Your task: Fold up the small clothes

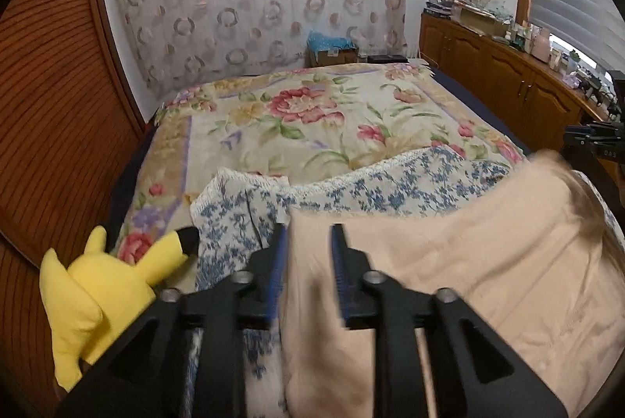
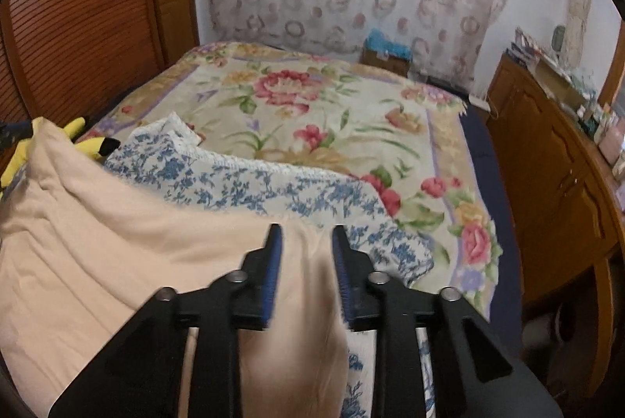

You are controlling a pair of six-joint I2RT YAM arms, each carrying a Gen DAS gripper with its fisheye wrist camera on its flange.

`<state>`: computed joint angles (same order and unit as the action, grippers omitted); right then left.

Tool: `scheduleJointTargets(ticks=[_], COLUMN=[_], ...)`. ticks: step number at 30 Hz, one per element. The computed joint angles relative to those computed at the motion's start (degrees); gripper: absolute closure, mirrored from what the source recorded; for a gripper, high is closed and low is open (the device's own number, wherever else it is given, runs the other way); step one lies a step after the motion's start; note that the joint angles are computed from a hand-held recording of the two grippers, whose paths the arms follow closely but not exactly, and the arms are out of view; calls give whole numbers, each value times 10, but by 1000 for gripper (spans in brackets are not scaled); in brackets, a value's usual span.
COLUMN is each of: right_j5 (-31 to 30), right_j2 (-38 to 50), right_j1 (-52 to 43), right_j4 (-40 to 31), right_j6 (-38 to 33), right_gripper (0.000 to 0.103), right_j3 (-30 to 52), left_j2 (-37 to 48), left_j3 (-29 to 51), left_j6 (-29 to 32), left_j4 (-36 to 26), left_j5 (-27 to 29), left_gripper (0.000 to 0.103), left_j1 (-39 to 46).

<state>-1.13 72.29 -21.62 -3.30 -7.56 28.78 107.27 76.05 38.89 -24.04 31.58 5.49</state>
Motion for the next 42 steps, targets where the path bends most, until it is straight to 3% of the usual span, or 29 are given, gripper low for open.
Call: scheduleJointTargets(ticks=[3, 14, 21, 30, 42], right_j5=[-26, -110, -128, -103, -35], right_j2=[-43, -298, -356, -291, -255], right_j1=[-18, -121, -136, -88, -12], right_j4=[-13, -192, -237, -158, -118], right_j6=[0, -7, 7, 57, 99], right_gripper=[58, 57, 57, 56, 57], right_j3=[-29, -147, -182, -201, -194], left_j2=[-15, -45, -54, -41, -29], left_j3=[-26, -107, -139, -130, -109], left_j6=[29, 135, 162, 162, 103], left_j4=[-17, -85, -101, -134, -104], left_j5=[24, 62, 61, 60, 62], left_gripper=[68, 66, 66, 66, 66], left_j1=[27, 115, 140, 144, 114])
